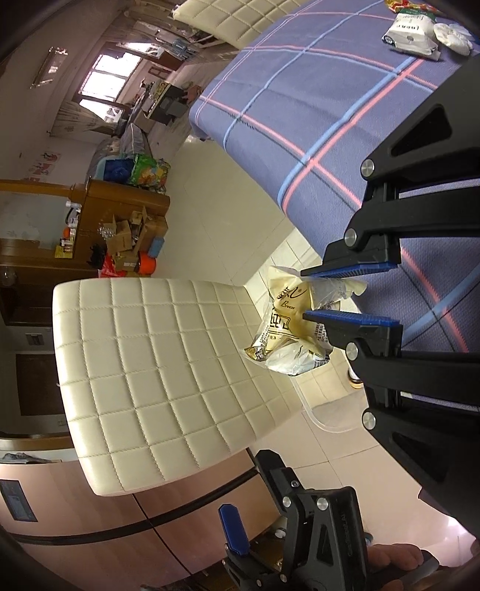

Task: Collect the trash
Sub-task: 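Carry the bottle and wrapper to the clear bin and release them, then move both tools back over the table toward the orange peel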

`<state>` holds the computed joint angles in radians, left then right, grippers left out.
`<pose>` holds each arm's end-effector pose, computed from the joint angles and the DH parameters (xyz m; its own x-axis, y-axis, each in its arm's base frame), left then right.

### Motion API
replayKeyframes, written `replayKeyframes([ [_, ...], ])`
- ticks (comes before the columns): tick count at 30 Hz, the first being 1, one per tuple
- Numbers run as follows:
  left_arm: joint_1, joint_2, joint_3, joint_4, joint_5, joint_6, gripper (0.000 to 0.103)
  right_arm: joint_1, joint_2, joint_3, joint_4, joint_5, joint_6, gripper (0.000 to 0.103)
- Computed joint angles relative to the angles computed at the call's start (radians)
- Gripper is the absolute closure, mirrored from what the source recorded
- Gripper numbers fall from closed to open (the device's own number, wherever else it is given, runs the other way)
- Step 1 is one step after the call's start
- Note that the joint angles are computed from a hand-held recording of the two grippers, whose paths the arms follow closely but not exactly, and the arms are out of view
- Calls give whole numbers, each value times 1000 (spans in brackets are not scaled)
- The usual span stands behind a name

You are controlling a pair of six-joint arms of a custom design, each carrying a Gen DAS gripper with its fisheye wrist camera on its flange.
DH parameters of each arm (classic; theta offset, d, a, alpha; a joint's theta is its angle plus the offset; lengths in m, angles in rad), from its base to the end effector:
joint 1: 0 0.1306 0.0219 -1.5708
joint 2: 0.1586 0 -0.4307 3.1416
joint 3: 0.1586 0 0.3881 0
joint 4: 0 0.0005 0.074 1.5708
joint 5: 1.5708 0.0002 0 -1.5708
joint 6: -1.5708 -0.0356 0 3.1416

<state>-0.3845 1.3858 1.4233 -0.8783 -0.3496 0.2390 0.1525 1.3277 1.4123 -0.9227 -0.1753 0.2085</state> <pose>0.4399 -0.1654 0.4955 -0.7044 0.0451 -0.7083 -0.0268 0.9956 0.0901 0.4390 0.0732 0.5114 -0.6640 -0.3083 -0.6812 -0.4112 0.9115 -0.0116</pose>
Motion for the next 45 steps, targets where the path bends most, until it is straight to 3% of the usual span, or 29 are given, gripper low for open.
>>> replayKeyframes([
  [4,5,-6,-9,-5,-8,8,6,17,6,5,-7,11,-1,83],
  [6,4,-11,-14,-2,-19,15,4,17,7,3,-4,4,3,69],
  [7,4,-11,-15,0,-23,21,3,17,6,1,2,3,7,50],
  [8,5,-12,-16,0,-23,24,3,13,-1,-7,14,2,11,42],
  [18,-13,-13,-7,-11,-13,33,3,-10,-40,-36,27,34,-4,42],
  [26,-116,-12,21,-7,-12,16,3,-114,-153,-109,21,62,-24,42],
  [32,-237,35,77,-14,3,-6,3,-321,-245,-171,-14,30,7,42],
  [37,-368,102,143,-11,18,-26,3,-576,-304,-208,-34,-38,75,42],
  [45,-519,258,296,-70,100,-30,3,-926,-288,-238,-64,-132,204,44],
])
